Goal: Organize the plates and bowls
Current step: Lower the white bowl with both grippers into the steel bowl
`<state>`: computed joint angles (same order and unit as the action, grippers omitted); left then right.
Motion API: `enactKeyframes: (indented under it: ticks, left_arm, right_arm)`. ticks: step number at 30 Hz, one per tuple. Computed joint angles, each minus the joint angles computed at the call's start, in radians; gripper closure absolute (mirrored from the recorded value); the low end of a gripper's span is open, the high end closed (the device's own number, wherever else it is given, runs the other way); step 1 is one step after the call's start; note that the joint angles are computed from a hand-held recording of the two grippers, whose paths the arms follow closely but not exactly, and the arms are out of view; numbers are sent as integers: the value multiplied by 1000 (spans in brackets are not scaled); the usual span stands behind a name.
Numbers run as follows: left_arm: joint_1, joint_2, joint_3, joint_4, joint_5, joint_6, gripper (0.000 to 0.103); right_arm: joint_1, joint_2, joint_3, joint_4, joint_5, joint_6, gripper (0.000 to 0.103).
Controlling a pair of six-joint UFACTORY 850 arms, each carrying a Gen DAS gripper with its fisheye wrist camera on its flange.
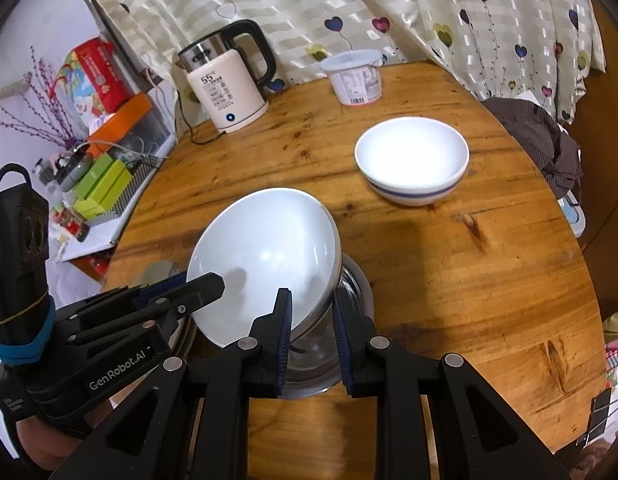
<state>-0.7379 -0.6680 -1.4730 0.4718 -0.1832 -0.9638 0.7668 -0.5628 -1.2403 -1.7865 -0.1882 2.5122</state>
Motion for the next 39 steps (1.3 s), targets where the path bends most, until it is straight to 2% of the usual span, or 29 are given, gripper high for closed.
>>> enactKeyframes:
  ticks: [17, 31, 39]
  left_arm:
    - [-1, -34, -16, -208, -24, 191, 80]
    - [1, -38, -13, -275, -29, 258, 80]
    - [-1, -33, -6, -292, -22, 268, 80]
  right_arm:
    - [-11, -22, 0, 132, 43, -128, 83]
    - [-12, -33, -9, 272, 58, -265, 81]
    - [-12, -34, -8, 275, 60, -267, 81]
